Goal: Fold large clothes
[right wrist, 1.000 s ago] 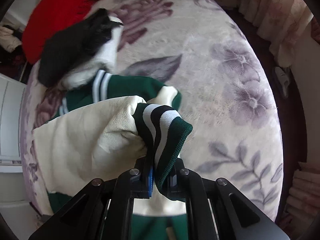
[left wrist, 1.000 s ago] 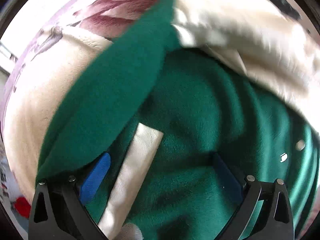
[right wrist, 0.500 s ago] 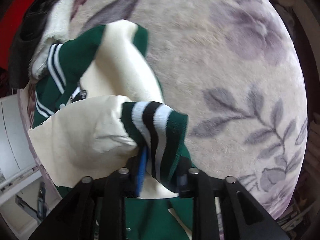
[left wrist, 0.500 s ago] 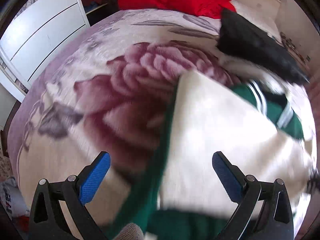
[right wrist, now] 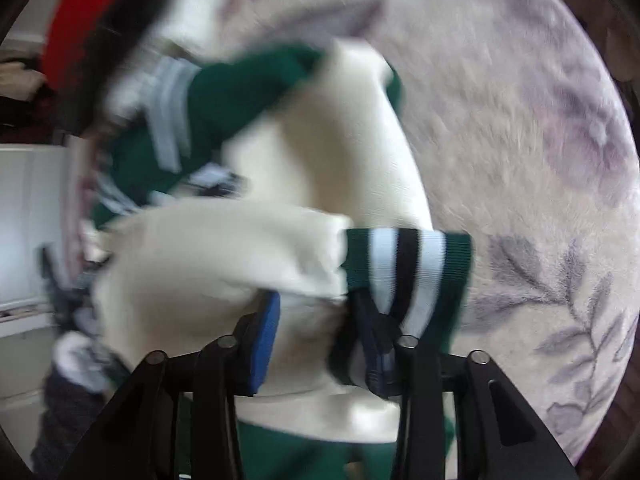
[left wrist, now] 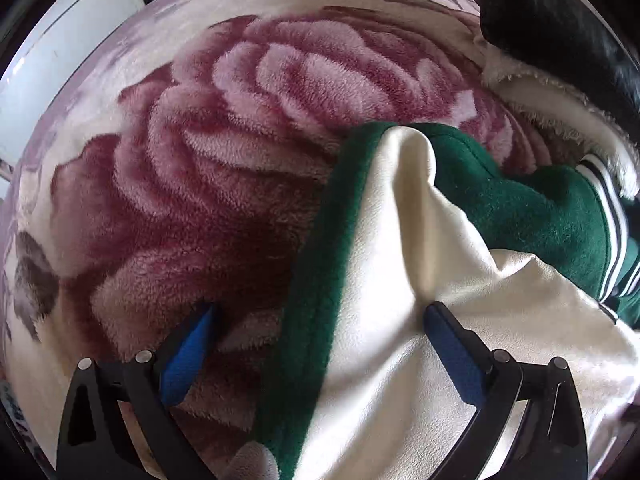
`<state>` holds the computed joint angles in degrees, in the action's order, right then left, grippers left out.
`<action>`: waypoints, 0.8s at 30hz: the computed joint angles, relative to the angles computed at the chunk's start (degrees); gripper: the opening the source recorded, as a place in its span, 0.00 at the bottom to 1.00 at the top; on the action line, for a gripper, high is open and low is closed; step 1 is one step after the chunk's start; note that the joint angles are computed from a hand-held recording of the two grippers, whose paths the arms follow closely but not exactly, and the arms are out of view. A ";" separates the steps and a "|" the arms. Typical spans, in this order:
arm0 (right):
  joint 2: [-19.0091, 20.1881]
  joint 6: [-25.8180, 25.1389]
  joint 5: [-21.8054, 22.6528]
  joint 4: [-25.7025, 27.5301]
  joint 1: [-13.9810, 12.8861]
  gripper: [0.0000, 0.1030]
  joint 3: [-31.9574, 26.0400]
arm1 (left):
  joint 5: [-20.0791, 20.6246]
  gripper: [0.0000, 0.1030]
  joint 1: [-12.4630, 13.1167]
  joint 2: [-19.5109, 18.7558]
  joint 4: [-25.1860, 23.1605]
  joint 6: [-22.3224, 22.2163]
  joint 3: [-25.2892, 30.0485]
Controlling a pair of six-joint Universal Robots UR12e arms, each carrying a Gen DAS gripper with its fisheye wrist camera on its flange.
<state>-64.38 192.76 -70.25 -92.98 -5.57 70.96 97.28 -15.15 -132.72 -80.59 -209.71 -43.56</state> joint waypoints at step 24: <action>-27.60 19.73 27.32 14.90 3.70 0.59 34.67 | -16.54 0.99 -11.98 28.89 -5.10 -5.28 -35.07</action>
